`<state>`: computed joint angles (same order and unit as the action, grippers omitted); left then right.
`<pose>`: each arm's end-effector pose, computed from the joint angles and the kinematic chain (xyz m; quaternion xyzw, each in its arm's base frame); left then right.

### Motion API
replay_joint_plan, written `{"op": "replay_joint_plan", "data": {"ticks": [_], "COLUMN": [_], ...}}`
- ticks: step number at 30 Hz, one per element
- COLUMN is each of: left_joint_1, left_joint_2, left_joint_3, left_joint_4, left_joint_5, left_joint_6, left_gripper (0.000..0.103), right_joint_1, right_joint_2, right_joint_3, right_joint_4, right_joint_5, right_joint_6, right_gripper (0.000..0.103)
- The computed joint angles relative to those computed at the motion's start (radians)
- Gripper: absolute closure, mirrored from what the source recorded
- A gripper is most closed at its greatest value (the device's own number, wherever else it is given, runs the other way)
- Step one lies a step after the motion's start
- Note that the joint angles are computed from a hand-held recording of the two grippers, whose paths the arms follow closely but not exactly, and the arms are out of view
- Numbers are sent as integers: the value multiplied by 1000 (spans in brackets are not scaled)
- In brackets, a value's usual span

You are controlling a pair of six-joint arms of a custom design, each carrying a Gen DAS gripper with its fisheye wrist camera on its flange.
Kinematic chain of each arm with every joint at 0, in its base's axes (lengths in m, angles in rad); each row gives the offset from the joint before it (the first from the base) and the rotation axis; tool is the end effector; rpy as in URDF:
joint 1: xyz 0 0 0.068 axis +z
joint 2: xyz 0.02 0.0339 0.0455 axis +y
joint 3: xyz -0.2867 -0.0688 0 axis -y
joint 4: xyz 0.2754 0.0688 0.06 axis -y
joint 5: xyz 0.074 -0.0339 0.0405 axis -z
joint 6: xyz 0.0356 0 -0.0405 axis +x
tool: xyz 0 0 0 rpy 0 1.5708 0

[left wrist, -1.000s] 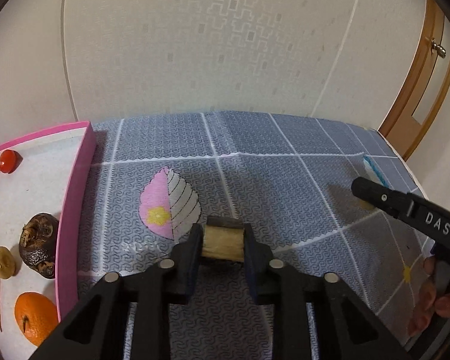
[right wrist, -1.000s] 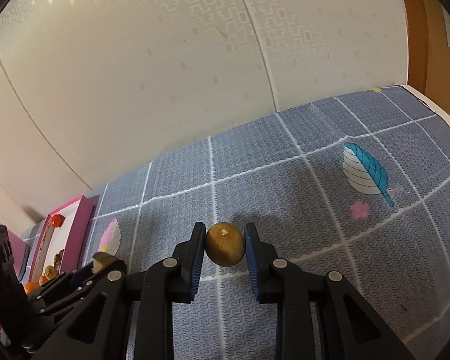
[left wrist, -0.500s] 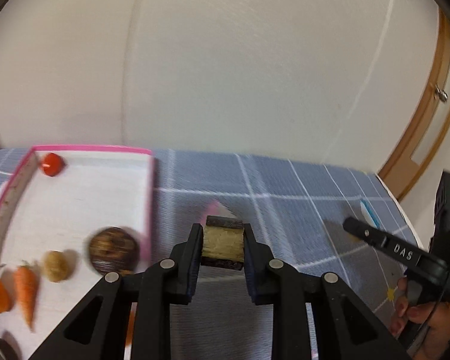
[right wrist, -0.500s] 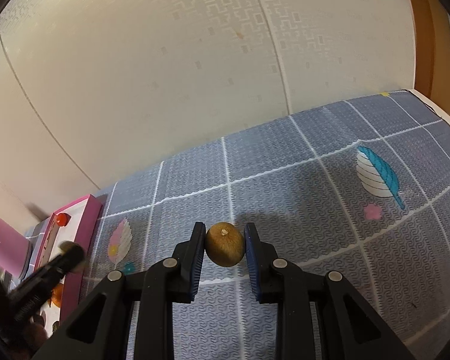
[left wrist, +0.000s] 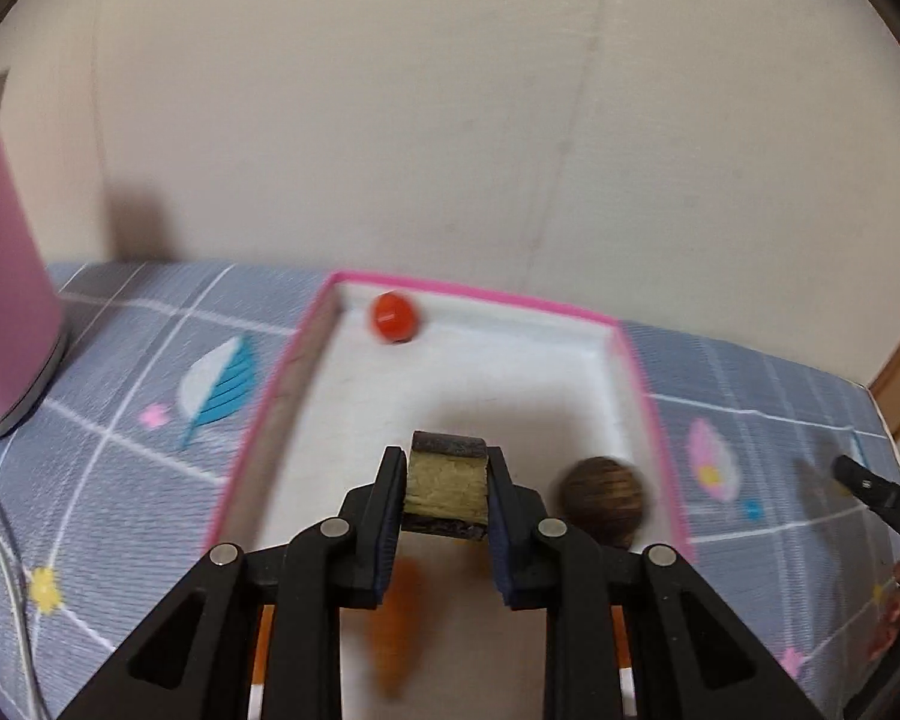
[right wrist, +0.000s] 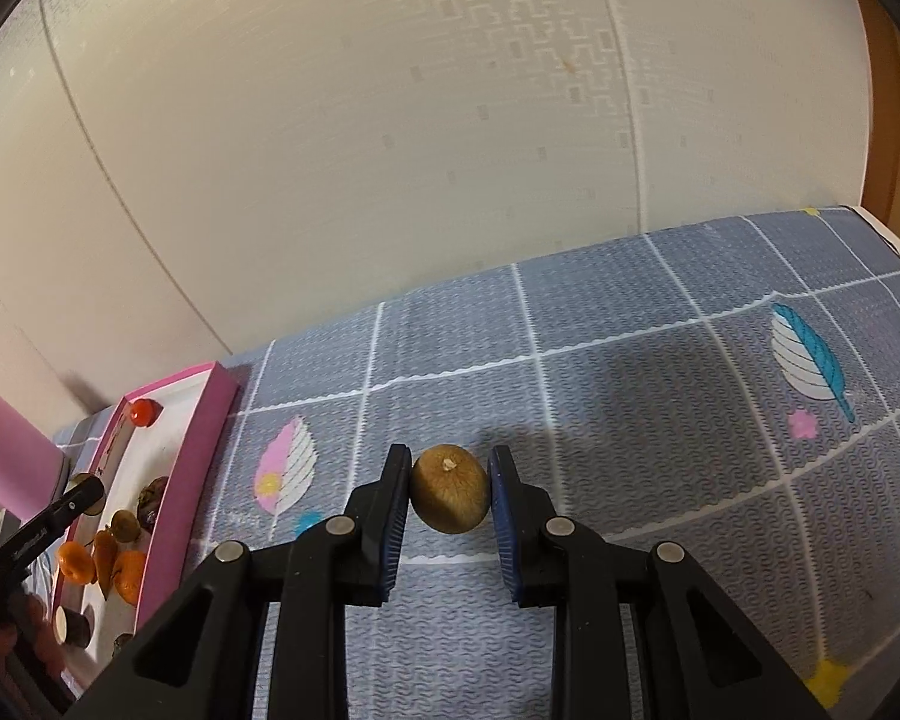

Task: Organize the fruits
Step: 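Carry the dark slice into the pink tray and open the left gripper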

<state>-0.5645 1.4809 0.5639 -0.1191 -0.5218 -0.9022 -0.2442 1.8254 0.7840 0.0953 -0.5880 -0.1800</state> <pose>0.2315 -0.1256 0.1267 -0.2238 0.9071 0.0140 0.3561 0.3383 -0.0639 0.0995 -0.0598 0.9132 0.2077 0.3456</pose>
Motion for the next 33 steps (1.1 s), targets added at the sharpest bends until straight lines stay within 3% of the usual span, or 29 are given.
{"op": "replay_joint_plan", "data": {"ticks": [8,13,19,33], "left_joint_1": [88,52,19,-54], "left_joint_2": [9,5,-57,-174], "left_joint_3": [-58,-27,-38,-97], "left_joint_4": [93,33,-32,-152], "left_joint_5": [85,7,-78,-66], "left_joint_6": [-42,-74,-149,-283], "left_gripper": [78,68,68,68], "right_joint_1": [30,36,34,88], "right_joint_2": [-12,-14,-28,-97], "right_joint_3": [-25,-27,-30,-77], "right_joint_4": [26,23,16,14], "right_joint_5": [19,24,8,-45], "right_joint_6": [2,2,1,-7], "right_gripper": [77,77,77,77]}}
